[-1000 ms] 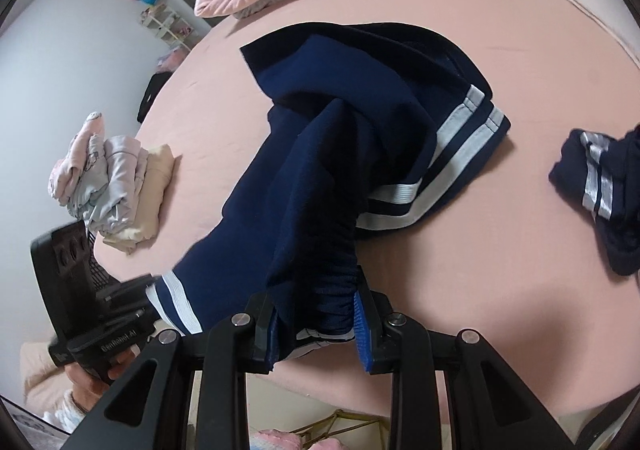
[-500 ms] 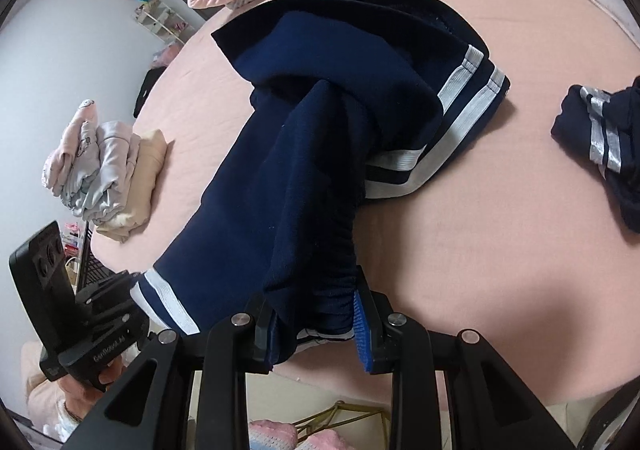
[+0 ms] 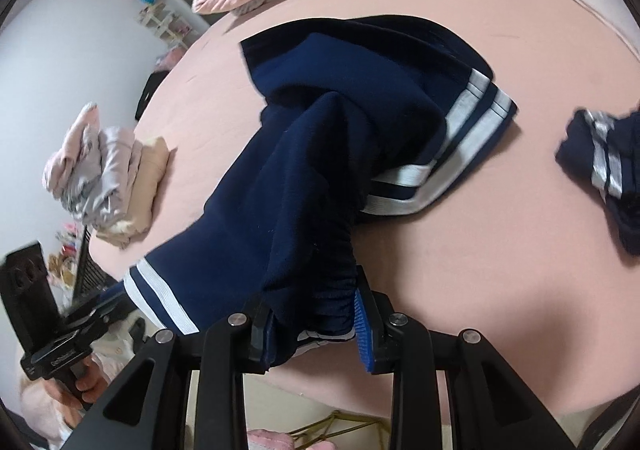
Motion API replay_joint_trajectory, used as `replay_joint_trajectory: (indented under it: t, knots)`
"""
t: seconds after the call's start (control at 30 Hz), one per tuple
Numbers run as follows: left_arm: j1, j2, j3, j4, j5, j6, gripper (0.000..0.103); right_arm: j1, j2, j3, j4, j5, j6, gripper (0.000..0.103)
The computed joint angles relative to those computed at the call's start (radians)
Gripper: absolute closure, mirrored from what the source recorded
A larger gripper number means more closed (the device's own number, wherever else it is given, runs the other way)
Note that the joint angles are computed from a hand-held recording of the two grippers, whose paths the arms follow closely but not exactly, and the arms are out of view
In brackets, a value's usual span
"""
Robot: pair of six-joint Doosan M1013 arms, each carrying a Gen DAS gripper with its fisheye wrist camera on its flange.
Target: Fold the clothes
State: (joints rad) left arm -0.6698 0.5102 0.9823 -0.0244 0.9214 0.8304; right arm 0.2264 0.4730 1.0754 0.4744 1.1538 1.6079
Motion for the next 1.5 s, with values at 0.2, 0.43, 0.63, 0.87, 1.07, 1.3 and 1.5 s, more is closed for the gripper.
replay_joint_trajectory:
  t: [0.2,0.43,0.63,0.87,1.07,1.3,1.5]
  knots:
    - [0.024,0.004,0.005,-0.068,-0.019,0.024,0.043,-0.005,-0.013,0.023,-0.007,-0.003,0.017,0.073]
    - [0.054,0.058,-0.013,-0.326,-0.073,0.145,0.042,-0.004,-0.029,0.052,0.010,-0.050,0.004,0.070]
    - [0.061,0.090,-0.036,-0.386,-0.088,0.157,0.042,0.000,-0.042,0.069,0.007,-0.081,-0.016,0.070]
    - [0.051,0.080,-0.004,-0.328,-0.181,0.059,0.071,-0.001,-0.057,0.089,0.072,-0.113,-0.120,0.052]
    - [0.040,0.069,0.016,-0.257,-0.173,-0.010,0.082,-0.010,-0.080,0.116,0.088,-0.151,-0.189,0.045]
    - [0.018,0.101,-0.059,-0.145,-0.072,-0.053,0.082,0.038,-0.105,0.149,-0.186,-0.223,-0.220,0.045]
    - [-0.029,0.158,-0.200,0.058,0.131,-0.044,0.082,0.060,-0.106,0.162,-0.255,-0.241,-0.284,0.045]
